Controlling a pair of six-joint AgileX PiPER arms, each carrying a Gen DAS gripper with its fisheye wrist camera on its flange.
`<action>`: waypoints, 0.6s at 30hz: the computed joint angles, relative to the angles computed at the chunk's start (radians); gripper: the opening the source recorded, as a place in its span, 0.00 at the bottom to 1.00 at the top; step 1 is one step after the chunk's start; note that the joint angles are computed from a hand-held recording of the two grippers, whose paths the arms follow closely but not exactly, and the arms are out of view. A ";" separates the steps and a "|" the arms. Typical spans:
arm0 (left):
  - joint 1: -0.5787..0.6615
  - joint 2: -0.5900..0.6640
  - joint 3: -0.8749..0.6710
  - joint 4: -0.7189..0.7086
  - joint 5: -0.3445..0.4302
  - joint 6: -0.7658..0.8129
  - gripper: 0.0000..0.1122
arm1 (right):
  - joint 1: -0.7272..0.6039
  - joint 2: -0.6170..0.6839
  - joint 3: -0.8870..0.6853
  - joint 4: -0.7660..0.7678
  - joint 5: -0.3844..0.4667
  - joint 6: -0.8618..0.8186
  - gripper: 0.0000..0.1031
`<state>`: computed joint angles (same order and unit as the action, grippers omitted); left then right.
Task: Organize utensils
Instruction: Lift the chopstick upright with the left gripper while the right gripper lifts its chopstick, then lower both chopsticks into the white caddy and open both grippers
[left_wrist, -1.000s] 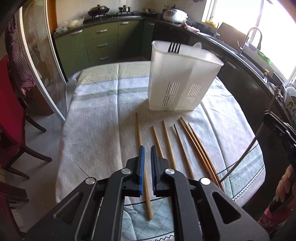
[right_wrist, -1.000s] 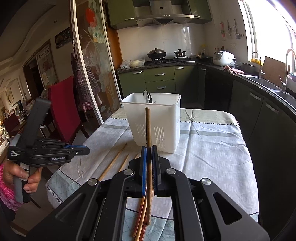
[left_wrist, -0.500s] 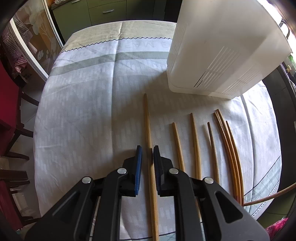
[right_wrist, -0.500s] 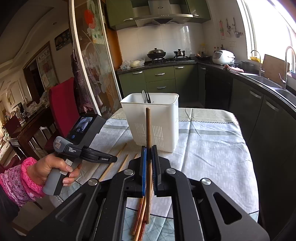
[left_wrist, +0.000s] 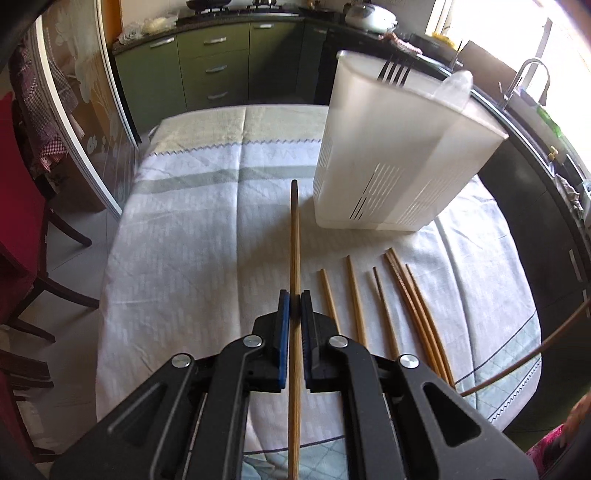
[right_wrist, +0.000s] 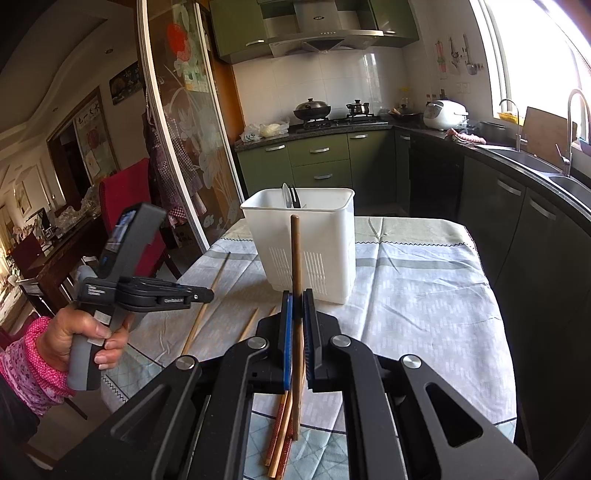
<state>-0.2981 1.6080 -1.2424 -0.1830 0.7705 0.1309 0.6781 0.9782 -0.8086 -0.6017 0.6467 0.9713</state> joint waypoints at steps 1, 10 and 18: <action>0.004 -0.047 0.027 -0.014 -0.016 0.016 0.05 | 0.005 -0.004 0.001 -0.007 0.004 0.007 0.06; 0.004 -0.372 0.183 -0.072 -0.089 0.099 0.05 | 0.073 -0.021 -0.011 -0.076 0.055 0.074 0.06; 0.013 -0.407 0.145 -0.126 -0.067 0.144 0.05 | 0.100 -0.003 -0.082 -0.109 0.106 0.063 0.06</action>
